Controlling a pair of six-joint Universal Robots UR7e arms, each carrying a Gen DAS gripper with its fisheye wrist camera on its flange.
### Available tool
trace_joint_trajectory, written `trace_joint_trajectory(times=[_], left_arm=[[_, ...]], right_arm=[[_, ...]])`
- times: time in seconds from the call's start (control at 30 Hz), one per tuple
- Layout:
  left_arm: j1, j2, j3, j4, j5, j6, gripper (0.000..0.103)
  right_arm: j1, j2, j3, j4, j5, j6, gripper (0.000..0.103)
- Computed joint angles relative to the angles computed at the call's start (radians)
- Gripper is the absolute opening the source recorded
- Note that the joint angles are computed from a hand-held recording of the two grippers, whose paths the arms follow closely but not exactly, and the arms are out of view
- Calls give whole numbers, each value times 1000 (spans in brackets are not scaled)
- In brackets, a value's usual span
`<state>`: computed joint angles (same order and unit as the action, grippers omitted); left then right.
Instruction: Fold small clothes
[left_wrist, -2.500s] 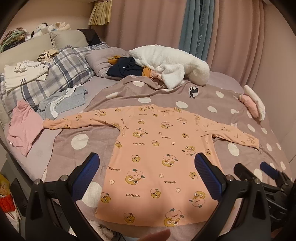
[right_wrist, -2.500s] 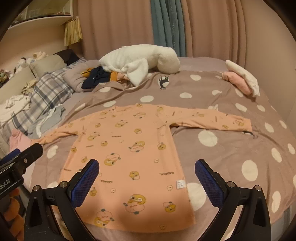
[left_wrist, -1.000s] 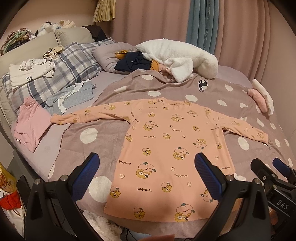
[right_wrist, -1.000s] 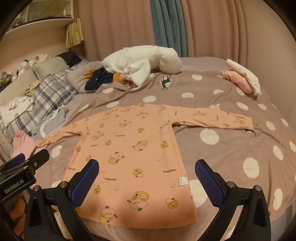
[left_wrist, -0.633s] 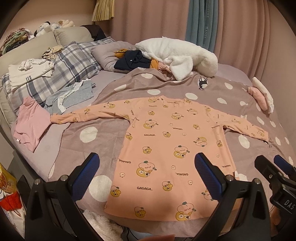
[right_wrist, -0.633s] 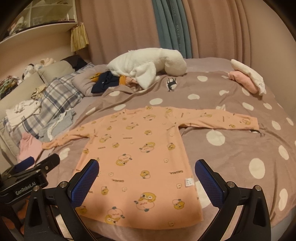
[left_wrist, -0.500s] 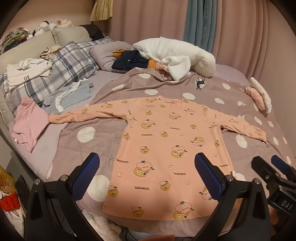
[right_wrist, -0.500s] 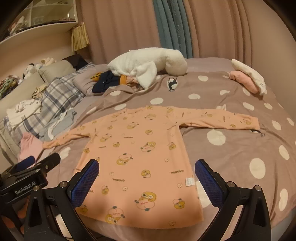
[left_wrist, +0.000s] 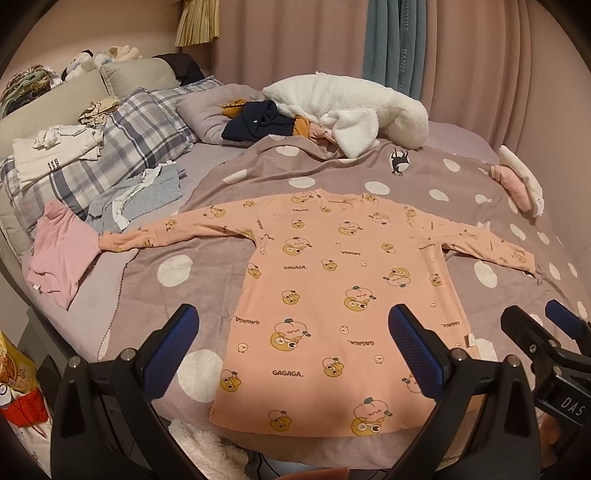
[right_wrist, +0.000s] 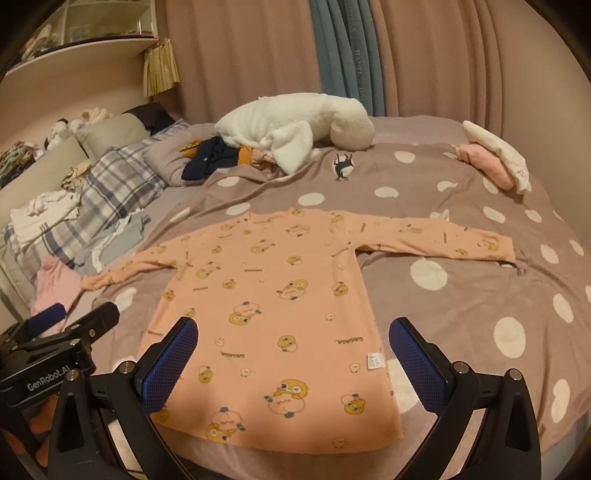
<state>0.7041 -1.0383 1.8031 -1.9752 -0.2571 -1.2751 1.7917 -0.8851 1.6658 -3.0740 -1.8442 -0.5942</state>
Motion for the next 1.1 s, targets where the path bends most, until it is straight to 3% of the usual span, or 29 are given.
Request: trace_joint_trajectory(times=[0.07, 0.27, 1.1], left_arm=[[2, 1, 0, -13, -5, 9, 103], [2, 6, -22, 108, 9, -70, 103], [-3, 24, -25, 40, -4, 3, 103]], right_arm=[[0, 0, -1, 0, 0, -2, 103], [1, 5, -6, 1, -16, 0, 103], [1, 2, 4, -7, -31, -1, 103]])
